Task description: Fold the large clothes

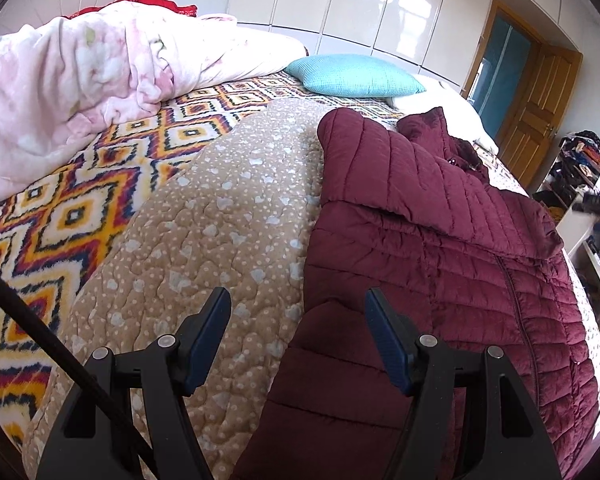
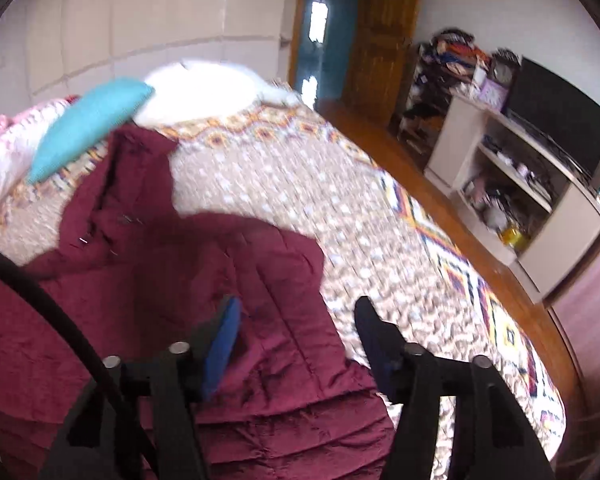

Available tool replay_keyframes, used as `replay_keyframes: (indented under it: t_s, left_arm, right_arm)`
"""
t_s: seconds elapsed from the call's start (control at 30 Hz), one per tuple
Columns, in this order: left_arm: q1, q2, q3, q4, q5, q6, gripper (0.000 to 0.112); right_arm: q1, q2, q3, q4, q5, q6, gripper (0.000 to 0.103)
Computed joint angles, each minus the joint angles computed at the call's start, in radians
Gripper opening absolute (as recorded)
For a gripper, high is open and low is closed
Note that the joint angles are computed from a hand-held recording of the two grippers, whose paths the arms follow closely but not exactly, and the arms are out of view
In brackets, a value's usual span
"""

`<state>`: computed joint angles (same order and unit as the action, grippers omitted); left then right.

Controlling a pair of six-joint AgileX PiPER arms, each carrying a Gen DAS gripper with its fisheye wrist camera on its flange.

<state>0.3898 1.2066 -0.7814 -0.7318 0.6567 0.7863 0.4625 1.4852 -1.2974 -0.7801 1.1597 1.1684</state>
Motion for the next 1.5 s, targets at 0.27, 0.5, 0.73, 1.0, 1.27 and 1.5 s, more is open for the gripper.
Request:
replay_keyframes:
  t_s: [0.27, 0.5, 0.73, 1.0, 1.27, 1.5]
  left_arm:
    - [-0.001, 0.014, -0.004, 0.020, 0.003, -0.016, 0.068]
    - [0.009, 0.041, -0.031, 0.032, 0.028, -0.037, 0.068]
    - [0.056, 0.001, -0.020, -0.002, 0.008, -0.012, 0.068]
    - [0.072, 0.029, -0.032, 0.000, 0.035, -0.008, 0.068]
    - [0.051, 0.035, -0.034, 0.013, 0.032, -0.007, 0.068]
    - [0.054, 0.047, -0.041, 0.027, 0.036, -0.027, 0.068]
  right_arm:
    - [-0.010, 0.161, -0.073, 0.274, -0.145, -0.153, 0.036]
    - [-0.022, 0.218, -0.018, 0.134, -0.071, -0.130, 0.046]
    - [0.140, 0.194, -0.166, 0.205, -0.120, -0.149, 0.046]
    - [0.215, 0.418, -0.446, 0.536, -0.327, -0.301, 0.044]
    - [0.266, 0.703, -0.774, 0.435, -0.060, -0.343, 0.045]
    - [0.217, 0.504, -0.470, 0.366, -0.163, -0.327, 0.041]
